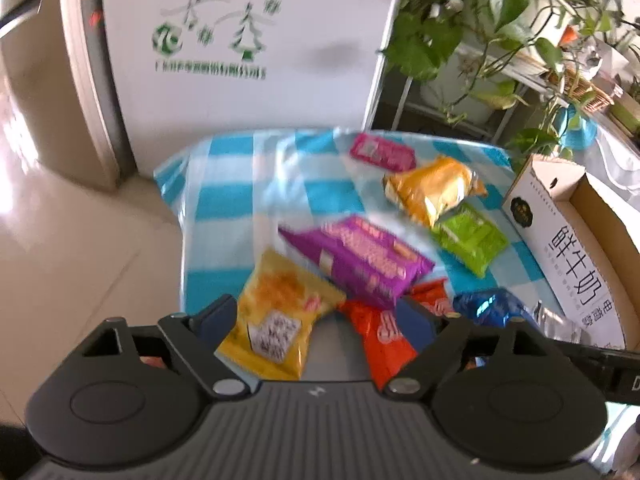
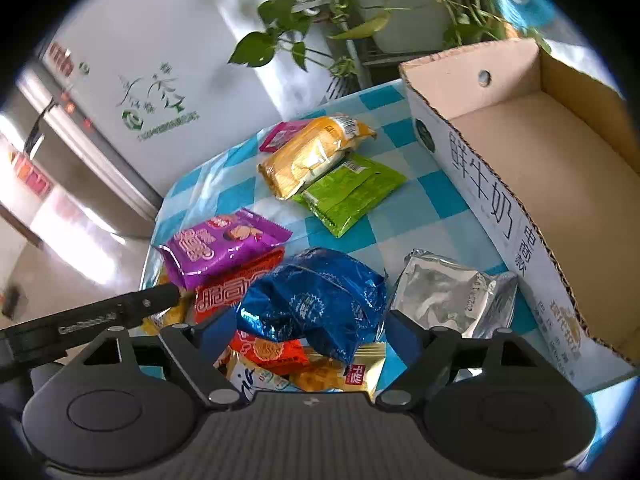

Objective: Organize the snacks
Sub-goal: 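Close the left tool on the purple snack bag and lift it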

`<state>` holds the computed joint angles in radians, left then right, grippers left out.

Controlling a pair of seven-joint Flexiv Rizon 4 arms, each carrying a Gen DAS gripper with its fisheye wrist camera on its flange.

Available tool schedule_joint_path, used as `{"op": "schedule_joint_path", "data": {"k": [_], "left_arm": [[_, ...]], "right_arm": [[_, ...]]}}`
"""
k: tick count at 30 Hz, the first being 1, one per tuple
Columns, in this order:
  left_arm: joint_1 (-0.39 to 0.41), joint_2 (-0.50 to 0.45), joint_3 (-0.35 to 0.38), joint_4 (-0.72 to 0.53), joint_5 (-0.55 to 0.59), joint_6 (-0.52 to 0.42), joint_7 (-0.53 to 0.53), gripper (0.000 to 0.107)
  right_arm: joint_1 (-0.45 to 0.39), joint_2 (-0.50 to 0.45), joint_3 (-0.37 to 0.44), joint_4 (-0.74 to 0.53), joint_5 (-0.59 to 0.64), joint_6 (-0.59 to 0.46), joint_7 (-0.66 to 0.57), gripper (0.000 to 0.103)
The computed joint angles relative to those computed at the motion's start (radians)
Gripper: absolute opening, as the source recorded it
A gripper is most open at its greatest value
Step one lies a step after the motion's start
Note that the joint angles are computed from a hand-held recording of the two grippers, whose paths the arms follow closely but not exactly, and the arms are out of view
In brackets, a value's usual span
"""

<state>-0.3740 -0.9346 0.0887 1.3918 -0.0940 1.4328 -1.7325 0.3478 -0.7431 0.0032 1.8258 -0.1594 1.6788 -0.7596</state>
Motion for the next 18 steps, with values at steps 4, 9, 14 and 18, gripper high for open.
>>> {"op": "schedule_joint_path", "data": {"k": [4,9,14,18], "left_arm": [[0.044,-0.016,-0.061,-0.073,-0.015,-0.088,0.067,0.089],[0.092,-0.062,-0.153,-0.194,-0.008,-0.200,0.245,0.097],[0.090,-0.126,-0.157,-0.330,-0.020,-0.338,0.376,0.097],[0.106,-0.168,-0.172,-0.403,-0.049,-0.417,0.428,0.097]], "right_arm": [[-0.031,-0.012,0.034,-0.022,0.029,-0.003,0.036,0.090],[-0.051,-0.029,0.057,-0.045,0.053,0.007,0.077,0.097],[-0.086,-0.047,0.095,-0.076,0.057,-0.015,0.106,0.099],[-0.089,-0.055,0.095,-0.095,0.049,-0.048,0.117,0.099]]}}
